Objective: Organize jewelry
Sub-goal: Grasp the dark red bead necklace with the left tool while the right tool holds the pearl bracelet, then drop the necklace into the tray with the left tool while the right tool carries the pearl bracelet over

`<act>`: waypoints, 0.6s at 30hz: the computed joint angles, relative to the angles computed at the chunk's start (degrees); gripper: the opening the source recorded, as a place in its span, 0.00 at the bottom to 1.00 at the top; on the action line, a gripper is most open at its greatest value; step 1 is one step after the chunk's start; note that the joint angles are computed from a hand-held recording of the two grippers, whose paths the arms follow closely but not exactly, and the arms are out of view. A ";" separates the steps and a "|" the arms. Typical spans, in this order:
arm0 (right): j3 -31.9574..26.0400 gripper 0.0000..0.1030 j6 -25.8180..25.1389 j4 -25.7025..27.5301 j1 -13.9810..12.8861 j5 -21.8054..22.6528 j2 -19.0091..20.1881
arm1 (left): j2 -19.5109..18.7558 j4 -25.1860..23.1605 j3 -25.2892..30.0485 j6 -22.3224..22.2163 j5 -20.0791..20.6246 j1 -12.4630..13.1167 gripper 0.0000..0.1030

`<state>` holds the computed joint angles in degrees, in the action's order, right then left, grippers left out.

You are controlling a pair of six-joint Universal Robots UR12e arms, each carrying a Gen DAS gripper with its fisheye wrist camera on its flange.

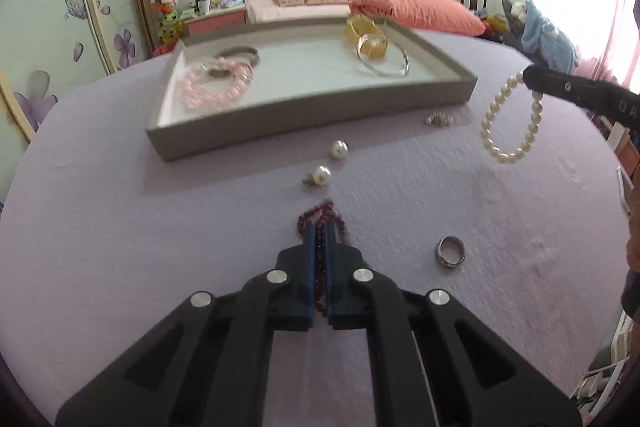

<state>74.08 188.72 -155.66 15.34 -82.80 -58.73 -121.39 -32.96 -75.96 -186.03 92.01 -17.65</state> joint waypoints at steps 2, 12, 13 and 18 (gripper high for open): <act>0.02 0.10 0.01 -0.92 0.04 0.16 -0.20 | 0.90 2.14 -0.89 0.37 -0.49 0.35 0.05; -0.62 0.10 -0.53 -4.02 0.29 0.58 -0.45 | 3.32 9.17 -1.93 0.03 -0.51 1.24 0.05; -0.72 0.10 -0.57 -4.20 0.35 0.56 -0.43 | 3.48 9.94 -1.84 -0.05 -0.44 1.33 0.05; -1.37 0.10 -0.46 -4.72 0.41 0.59 -0.21 | 3.83 12.00 -0.82 -0.29 -0.26 1.73 0.05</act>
<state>72.71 188.26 -160.38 15.75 -82.21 -58.94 -117.56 -20.95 -76.78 -186.33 91.75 -15.92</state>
